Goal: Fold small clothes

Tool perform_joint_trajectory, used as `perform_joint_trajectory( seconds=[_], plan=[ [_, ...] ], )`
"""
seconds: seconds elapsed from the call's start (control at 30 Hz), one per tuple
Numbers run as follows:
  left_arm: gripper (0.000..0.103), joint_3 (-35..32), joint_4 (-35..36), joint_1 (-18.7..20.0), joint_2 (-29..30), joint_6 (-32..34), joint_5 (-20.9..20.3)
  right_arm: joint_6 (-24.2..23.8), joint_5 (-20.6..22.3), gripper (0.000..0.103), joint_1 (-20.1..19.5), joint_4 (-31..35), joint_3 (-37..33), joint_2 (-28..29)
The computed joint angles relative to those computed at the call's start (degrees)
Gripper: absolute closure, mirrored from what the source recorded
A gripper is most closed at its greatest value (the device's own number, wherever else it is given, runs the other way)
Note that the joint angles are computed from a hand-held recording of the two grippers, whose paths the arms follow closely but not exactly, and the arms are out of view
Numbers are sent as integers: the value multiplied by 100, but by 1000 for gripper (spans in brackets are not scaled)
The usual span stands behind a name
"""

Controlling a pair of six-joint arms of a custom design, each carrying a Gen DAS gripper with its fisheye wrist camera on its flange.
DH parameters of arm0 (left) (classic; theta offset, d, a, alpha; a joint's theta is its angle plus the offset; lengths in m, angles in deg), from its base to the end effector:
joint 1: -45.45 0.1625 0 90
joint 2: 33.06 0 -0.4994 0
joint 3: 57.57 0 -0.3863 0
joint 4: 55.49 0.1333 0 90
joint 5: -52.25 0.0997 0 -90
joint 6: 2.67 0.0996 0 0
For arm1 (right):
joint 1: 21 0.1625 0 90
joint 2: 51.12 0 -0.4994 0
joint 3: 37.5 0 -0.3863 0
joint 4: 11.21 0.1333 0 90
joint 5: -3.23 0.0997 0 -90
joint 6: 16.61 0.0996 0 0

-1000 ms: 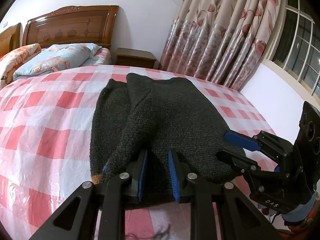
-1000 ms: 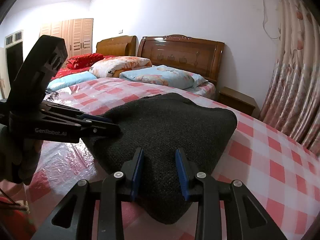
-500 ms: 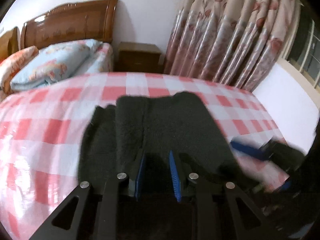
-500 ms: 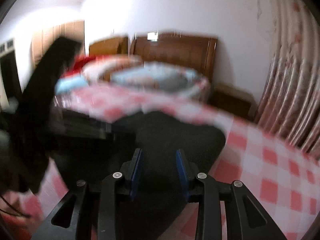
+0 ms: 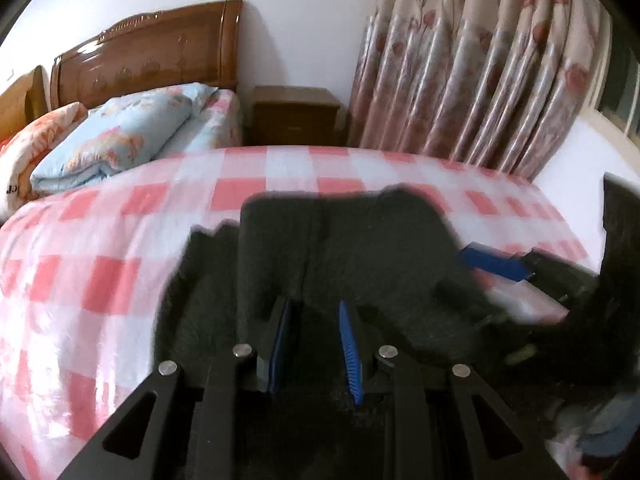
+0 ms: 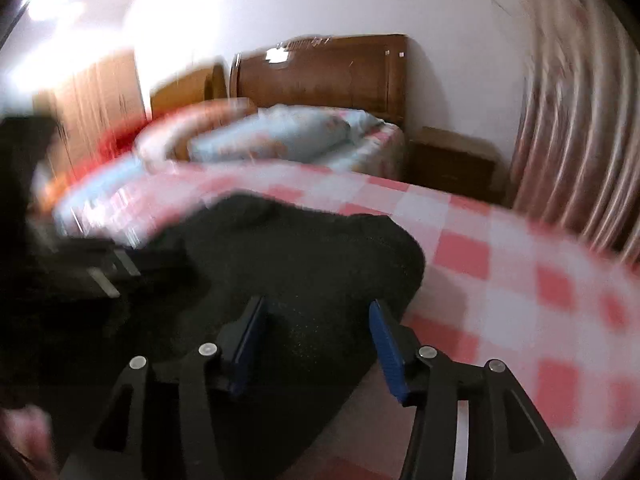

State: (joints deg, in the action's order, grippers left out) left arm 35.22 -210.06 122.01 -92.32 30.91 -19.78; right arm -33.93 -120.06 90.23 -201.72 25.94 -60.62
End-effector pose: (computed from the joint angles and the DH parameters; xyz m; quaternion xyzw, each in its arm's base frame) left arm -0.0058 -0.7302 0.3486 0.3413 0.8894 -0.2339 0.1944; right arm 0.3807 -0.7629 -0.0522 0.1836 -0.8681 0.3875 0.2500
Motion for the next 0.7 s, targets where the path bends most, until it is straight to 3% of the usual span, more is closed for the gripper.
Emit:
perform_joint_trajectory(
  seconds=[0.1, 0.17, 0.27, 0.37, 0.43, 0.5, 0.6, 0.7],
  plan=[
    [78, 264, -160, -78, -215, -5, 185, 262, -207, 0, 133, -90, 190, -110],
    [78, 569, -382, -103, -459, 114, 120, -116, -328, 0, 322, -445, 333, -135],
    [78, 995, -665, -82, -790, 242, -45, -710, -130, 0, 579, -1246, 827, -194],
    [78, 1356, -1444, -79, -753, 887, 157, -987, -527, 0, 634, -975, 829, 46],
    [78, 1528, -1922, -180, -671, 1323, 435, -325, -102, 0, 494, -1258, 1063, -30],
    [78, 1489, -1668, -259, -726, 1206, 596, 105, -138, 0, 488, -1050, 1151, -153],
    [78, 1407, -1178, -215, -1030, 630, 181, -438, -665, 0, 724, -1157, 1040, -89],
    [78, 1674, -1513, -189, -1285, 777, -38, -634, -611, 0, 896, -1644, 1199, -89]
  ],
)
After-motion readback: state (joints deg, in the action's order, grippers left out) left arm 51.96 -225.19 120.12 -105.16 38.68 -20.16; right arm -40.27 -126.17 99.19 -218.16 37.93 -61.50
